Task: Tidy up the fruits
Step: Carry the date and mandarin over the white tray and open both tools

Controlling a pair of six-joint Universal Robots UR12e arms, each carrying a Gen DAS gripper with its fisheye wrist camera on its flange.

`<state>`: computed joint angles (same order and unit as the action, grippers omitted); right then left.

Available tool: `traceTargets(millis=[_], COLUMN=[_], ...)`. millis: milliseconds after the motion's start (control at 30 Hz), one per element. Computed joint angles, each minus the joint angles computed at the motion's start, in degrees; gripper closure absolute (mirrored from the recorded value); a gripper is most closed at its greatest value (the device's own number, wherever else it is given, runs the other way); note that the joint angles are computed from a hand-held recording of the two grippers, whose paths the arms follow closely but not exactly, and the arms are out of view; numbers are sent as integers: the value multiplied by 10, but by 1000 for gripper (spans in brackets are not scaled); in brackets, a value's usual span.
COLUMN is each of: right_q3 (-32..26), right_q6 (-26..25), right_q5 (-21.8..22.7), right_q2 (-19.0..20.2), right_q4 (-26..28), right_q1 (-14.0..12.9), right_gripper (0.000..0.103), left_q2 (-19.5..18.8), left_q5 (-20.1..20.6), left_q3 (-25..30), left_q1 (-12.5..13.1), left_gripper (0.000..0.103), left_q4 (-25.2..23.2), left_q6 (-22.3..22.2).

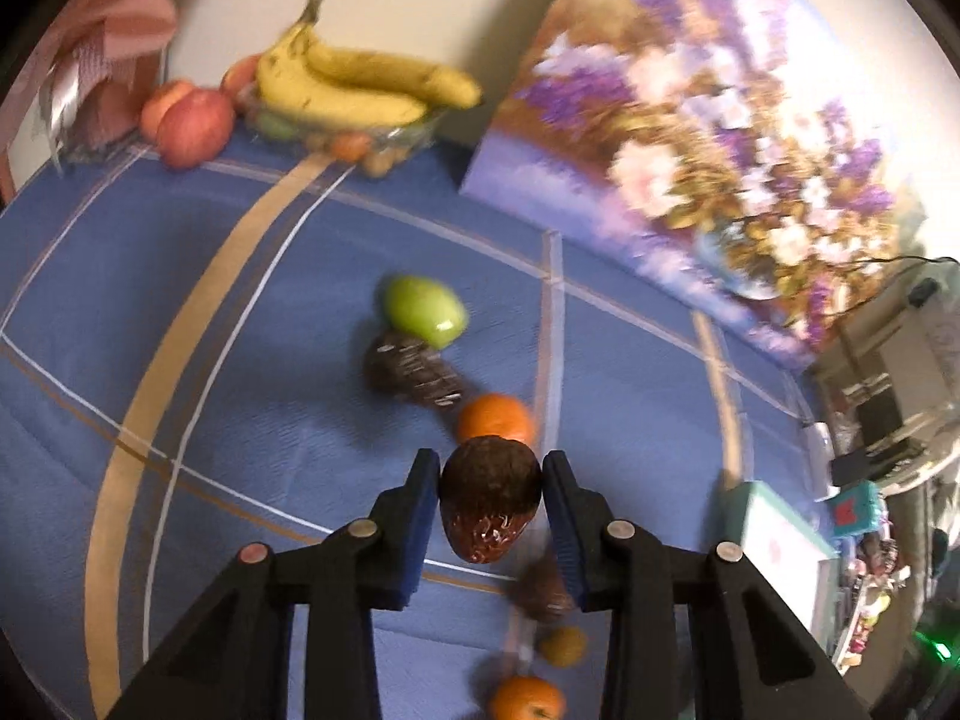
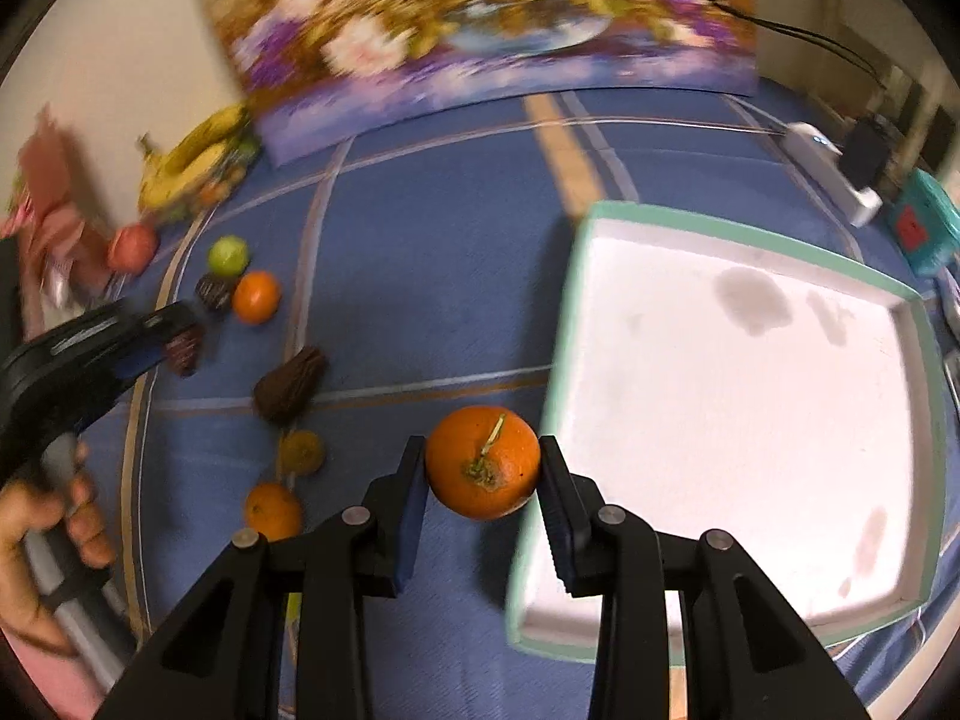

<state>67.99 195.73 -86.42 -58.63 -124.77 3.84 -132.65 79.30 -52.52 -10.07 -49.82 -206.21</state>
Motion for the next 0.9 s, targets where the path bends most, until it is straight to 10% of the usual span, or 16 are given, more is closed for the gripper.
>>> traceTargets(millis=[167, 467, 900], right_q3=[16, 35, 40], right_q6=[100, 164, 191], right_q5=[-89, -121, -131], right_q2=[-9, -19, -19], right_q4=[16, 11, 12], right_q1=[-18, -46, -69], right_gripper=[66, 66, 66], left_q2=[-3, -32, -111], left_q5=[-51, -129, -104], left_q3=[18, 81, 210], left_q1=[-8, -49, -99], left_gripper=[65, 65, 65], left_q4=[-11, -90, -188], left_q6=[17, 116, 236])
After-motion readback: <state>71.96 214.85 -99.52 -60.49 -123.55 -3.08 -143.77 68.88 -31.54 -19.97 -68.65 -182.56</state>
